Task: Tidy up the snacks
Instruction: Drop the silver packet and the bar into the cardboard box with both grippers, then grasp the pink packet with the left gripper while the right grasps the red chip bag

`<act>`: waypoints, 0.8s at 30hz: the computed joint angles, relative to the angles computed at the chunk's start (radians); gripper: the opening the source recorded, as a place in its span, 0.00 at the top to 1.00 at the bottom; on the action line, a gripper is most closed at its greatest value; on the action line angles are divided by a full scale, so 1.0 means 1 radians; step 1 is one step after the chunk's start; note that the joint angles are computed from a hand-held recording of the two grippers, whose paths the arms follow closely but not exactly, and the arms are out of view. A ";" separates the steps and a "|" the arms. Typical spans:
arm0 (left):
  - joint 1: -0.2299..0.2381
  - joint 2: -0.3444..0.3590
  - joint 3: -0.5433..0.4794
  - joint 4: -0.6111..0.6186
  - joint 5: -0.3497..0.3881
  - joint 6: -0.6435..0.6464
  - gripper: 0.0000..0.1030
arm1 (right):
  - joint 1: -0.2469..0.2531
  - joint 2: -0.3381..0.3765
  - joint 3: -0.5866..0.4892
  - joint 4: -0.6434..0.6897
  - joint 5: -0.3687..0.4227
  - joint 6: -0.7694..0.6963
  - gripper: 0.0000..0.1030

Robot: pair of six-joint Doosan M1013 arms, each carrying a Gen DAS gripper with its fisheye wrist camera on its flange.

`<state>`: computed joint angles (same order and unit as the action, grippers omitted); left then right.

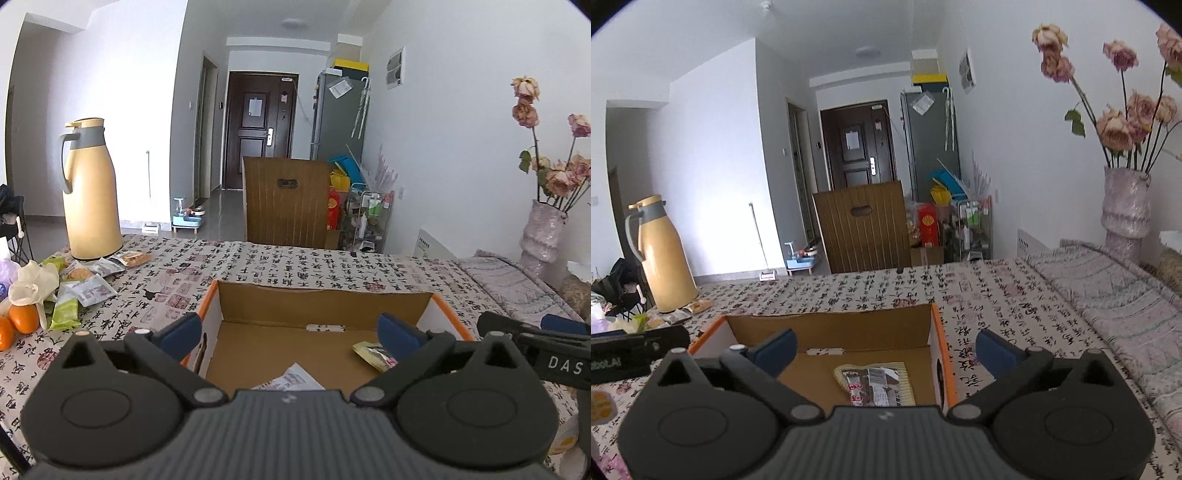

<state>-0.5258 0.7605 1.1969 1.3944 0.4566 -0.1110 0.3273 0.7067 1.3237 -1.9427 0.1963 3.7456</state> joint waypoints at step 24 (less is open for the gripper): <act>-0.025 -0.102 0.237 0.123 -0.019 -0.153 0.00 | 0.007 -0.143 0.311 -0.460 0.053 0.422 0.00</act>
<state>-0.5512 0.6582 1.4341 1.5173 0.4376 -0.2641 0.3343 0.5636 1.6352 -2.4026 0.2492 4.1678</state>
